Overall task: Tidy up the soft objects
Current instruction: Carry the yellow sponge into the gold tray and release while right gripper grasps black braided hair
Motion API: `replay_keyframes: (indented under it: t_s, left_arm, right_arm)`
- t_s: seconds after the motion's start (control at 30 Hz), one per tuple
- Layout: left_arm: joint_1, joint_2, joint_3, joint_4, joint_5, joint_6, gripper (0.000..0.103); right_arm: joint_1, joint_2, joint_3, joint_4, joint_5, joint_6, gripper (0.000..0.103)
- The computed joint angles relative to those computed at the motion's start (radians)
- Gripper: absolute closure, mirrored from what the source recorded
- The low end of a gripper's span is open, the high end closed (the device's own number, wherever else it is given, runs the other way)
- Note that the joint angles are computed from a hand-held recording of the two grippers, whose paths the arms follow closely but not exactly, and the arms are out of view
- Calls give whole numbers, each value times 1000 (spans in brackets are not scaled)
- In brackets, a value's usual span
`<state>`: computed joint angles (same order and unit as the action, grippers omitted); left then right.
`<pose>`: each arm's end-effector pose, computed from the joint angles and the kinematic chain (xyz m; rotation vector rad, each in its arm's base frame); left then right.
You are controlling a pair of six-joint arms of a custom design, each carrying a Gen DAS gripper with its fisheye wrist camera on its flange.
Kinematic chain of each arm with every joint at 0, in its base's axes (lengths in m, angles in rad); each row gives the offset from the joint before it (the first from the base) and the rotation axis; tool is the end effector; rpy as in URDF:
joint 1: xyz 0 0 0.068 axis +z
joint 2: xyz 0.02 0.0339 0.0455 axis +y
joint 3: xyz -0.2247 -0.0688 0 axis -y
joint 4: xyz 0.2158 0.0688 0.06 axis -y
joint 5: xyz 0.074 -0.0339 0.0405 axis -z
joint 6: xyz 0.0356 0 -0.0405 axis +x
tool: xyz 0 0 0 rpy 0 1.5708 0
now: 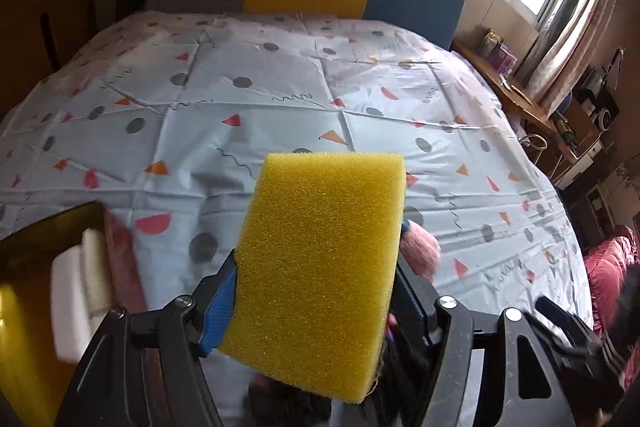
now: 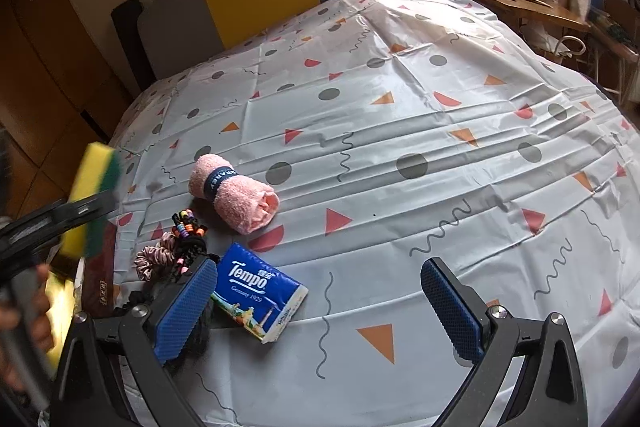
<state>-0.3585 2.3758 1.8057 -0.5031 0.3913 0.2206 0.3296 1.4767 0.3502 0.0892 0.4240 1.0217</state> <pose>0.4139 -0.1696 0.1093 0.8740 2.4717 -0.5635 0.1939 0.0509 0.0765 0.9740 2.2733 0.0073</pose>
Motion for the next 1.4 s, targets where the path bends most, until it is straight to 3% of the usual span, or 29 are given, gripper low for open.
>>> replay_keyframes:
  t_s: [0.2,0.53,0.7,1.1,1.2,1.27,1.4]
  left_arm:
    - [50,-240,-321,106,31,39,33]
    - [224,-522,-694,234,128,182,33]
    - [348,-539,-733,228,176,236,33]
    - [577,-411,-676,196,204,284,33]
    - [607,-382,-656,184,209,287,33]
    - [619,-368,-645,177,211,297,33]
    - [630,-341,-617,164,220,295,33]
  right_arm:
    - [-13,17,-4,-1,-7,14,0]
    - [-30,65,4,-9,-17,35,0]
    - [-30,110,27,-18,-19,33,0]
    - [-31,167,42,2,-25,40,1]
    - [-19,136,18,74,-42,0,12]
    - [-15,135,19,125,-87,-36,38]
    - [18,227,169,102,-146,-128,42]
